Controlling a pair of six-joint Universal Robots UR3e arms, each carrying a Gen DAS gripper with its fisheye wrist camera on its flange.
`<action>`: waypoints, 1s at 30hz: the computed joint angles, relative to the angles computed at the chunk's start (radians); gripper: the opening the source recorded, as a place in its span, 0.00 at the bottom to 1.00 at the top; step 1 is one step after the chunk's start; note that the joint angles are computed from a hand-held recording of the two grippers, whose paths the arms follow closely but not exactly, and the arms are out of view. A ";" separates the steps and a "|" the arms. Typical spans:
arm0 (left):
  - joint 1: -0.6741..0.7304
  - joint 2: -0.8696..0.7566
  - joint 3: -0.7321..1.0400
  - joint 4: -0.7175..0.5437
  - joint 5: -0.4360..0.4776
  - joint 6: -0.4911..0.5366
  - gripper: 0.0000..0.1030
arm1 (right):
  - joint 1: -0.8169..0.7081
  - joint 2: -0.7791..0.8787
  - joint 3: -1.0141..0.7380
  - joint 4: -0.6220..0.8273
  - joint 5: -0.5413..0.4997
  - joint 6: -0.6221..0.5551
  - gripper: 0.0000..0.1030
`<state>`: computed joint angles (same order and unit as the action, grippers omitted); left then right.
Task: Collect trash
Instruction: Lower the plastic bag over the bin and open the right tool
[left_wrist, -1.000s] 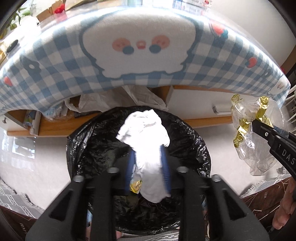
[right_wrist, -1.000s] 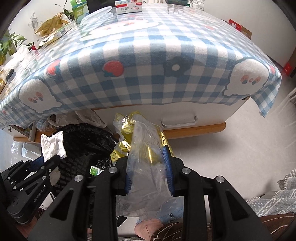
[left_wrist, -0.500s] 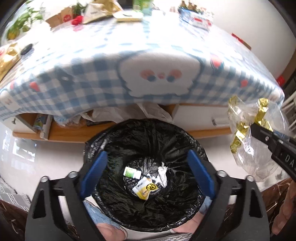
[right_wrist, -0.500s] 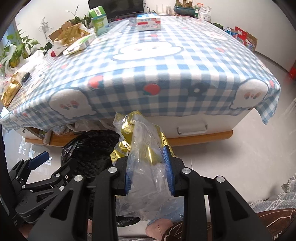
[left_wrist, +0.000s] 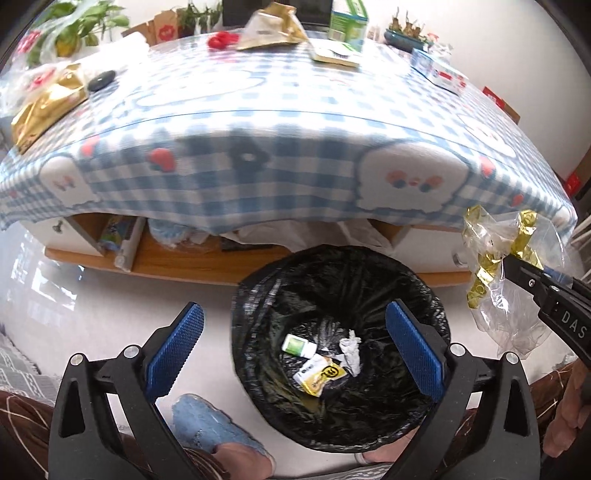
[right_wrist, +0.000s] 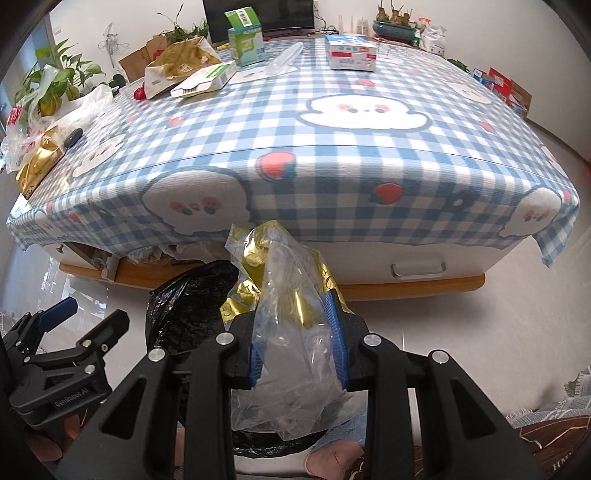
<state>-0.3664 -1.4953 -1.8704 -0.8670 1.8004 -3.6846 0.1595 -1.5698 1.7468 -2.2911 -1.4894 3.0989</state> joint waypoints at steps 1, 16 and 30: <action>0.011 0.016 -0.021 0.006 -0.001 0.004 0.94 | 0.009 0.008 -0.003 -0.003 -0.003 0.006 0.27; 0.102 0.092 -0.212 0.139 -0.037 0.096 0.94 | 0.107 0.121 0.028 -0.090 -0.052 0.075 0.27; 0.138 0.075 -0.275 0.191 -0.048 0.100 0.94 | 0.161 0.230 0.037 -0.160 -0.082 0.109 0.28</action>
